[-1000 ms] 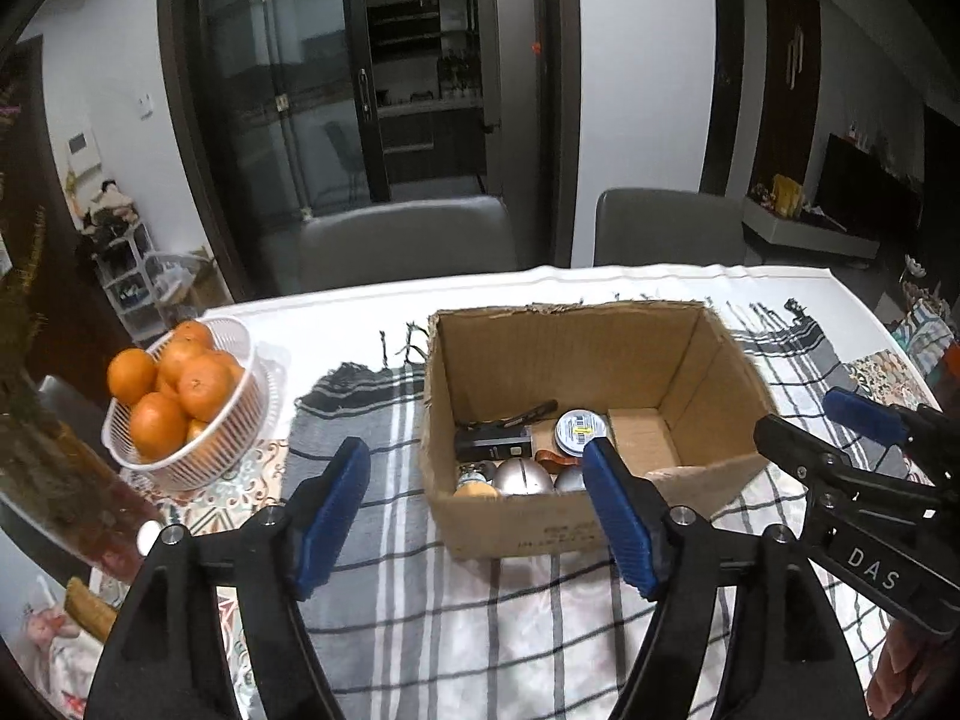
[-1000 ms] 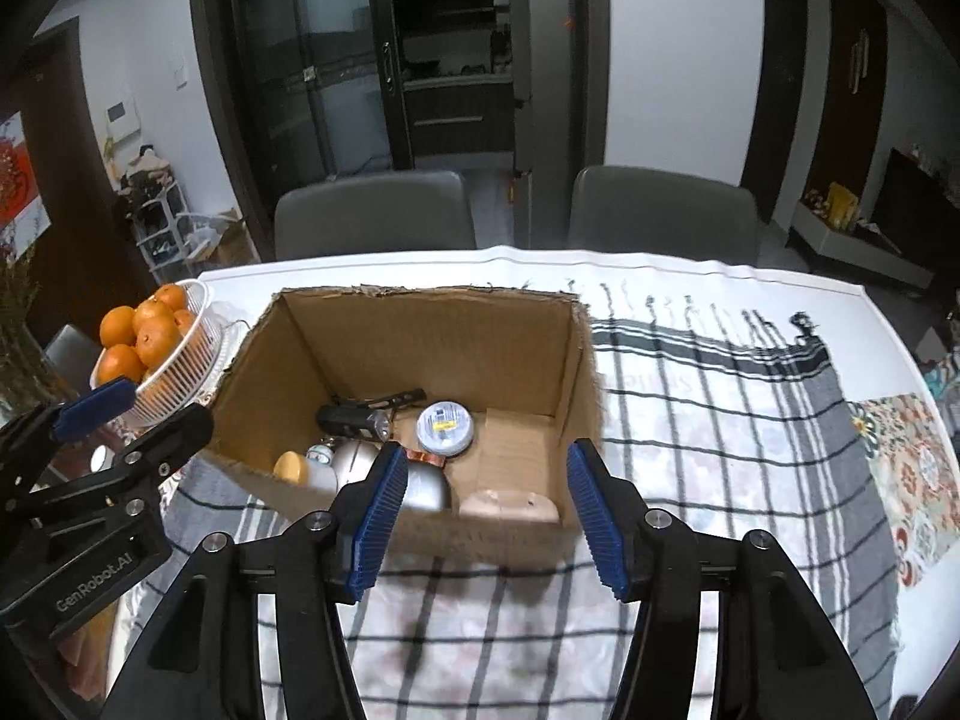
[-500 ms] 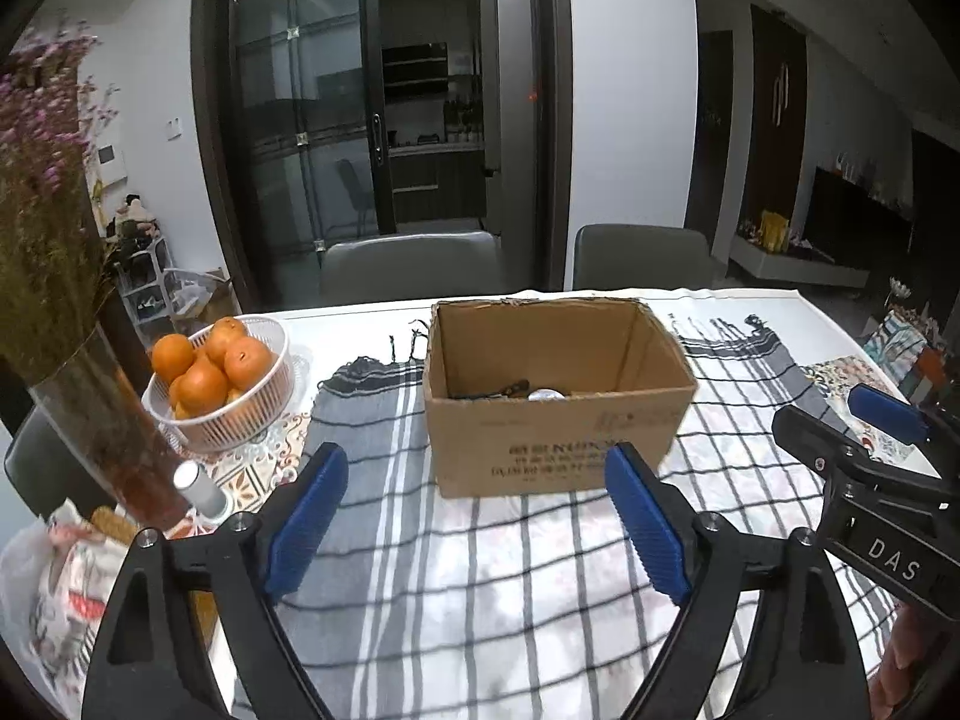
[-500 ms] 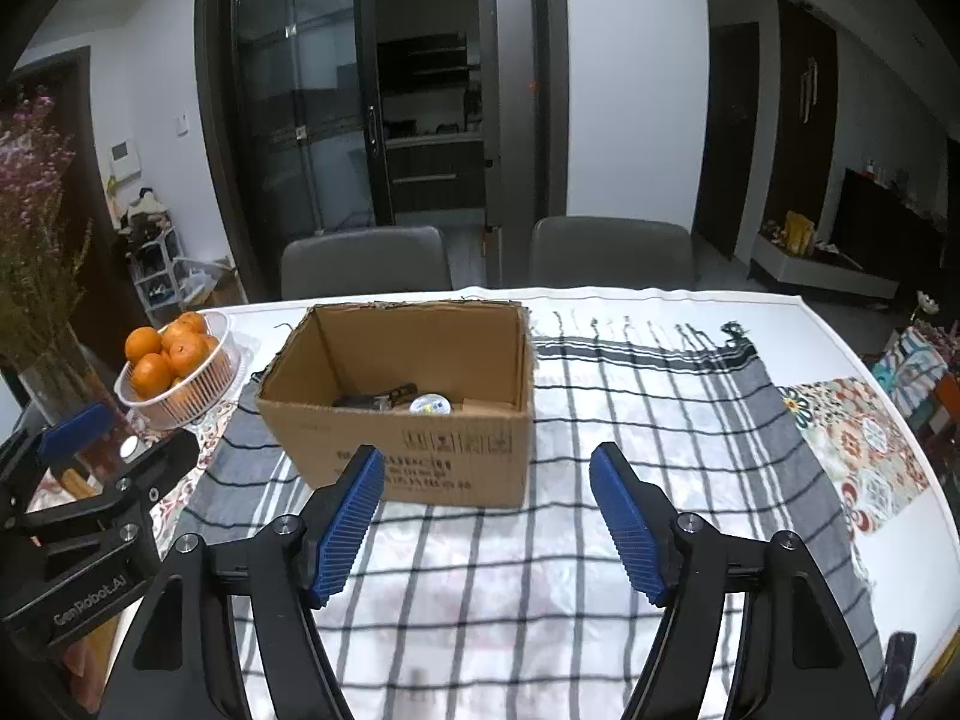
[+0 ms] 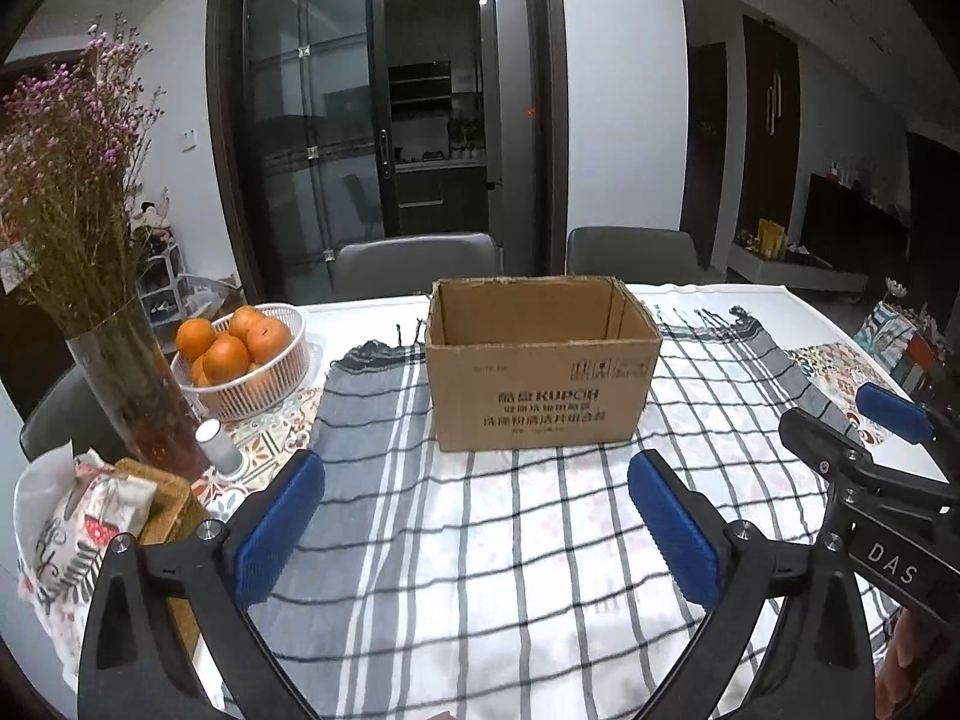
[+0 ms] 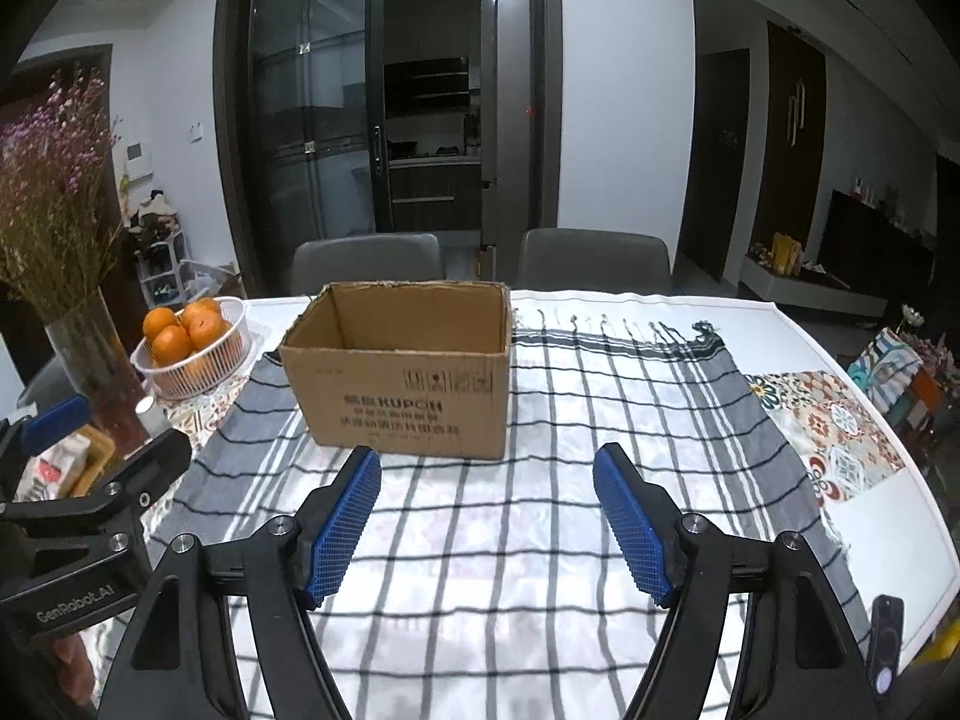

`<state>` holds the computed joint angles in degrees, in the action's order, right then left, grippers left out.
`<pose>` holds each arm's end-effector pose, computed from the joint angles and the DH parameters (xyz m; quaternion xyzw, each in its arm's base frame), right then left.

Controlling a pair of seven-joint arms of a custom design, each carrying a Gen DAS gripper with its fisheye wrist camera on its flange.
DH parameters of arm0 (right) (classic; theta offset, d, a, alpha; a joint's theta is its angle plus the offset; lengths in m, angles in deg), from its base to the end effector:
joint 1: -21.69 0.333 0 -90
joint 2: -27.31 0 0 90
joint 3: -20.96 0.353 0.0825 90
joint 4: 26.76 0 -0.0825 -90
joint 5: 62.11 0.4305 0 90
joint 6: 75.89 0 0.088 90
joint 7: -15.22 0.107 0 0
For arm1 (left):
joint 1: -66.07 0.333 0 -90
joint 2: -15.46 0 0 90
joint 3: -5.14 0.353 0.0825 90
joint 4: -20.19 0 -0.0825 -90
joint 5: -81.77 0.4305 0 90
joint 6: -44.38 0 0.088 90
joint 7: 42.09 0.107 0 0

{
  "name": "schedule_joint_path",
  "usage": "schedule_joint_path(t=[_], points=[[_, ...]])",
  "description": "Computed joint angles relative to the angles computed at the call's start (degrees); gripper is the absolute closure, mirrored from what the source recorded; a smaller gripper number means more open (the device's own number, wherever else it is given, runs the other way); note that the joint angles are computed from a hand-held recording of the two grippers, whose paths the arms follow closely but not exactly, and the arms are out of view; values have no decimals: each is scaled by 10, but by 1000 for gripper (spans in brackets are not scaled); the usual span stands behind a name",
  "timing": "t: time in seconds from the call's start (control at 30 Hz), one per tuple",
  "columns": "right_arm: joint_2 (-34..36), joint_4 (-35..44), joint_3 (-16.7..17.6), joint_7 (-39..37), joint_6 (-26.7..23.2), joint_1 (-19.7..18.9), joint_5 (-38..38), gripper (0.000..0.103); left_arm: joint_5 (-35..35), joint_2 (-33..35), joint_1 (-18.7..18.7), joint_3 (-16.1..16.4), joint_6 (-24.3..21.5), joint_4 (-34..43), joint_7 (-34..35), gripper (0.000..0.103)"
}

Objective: Organize rigid objects

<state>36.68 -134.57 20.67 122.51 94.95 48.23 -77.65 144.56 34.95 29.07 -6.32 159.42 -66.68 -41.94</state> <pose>0.6165 0.3251 0.5498 -0.7433 0.4911 -0.2497 0.3794 0.5482 -0.5057 0.5354 -0.7185 0.5170 -0.2527 0.3906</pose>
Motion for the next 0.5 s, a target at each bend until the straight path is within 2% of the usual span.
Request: schedule_joint_path(t=[0.2, 0.5], points=[[-26, -40, -15, 52, 18, 8, -55, 29, 14, -5, -15, -3, -31, -9, -18, 0], [-49, -73, 2, 91, 37, -13, -85, 29, 34, -13, -27, -12, -64, -22, -42, 0]])
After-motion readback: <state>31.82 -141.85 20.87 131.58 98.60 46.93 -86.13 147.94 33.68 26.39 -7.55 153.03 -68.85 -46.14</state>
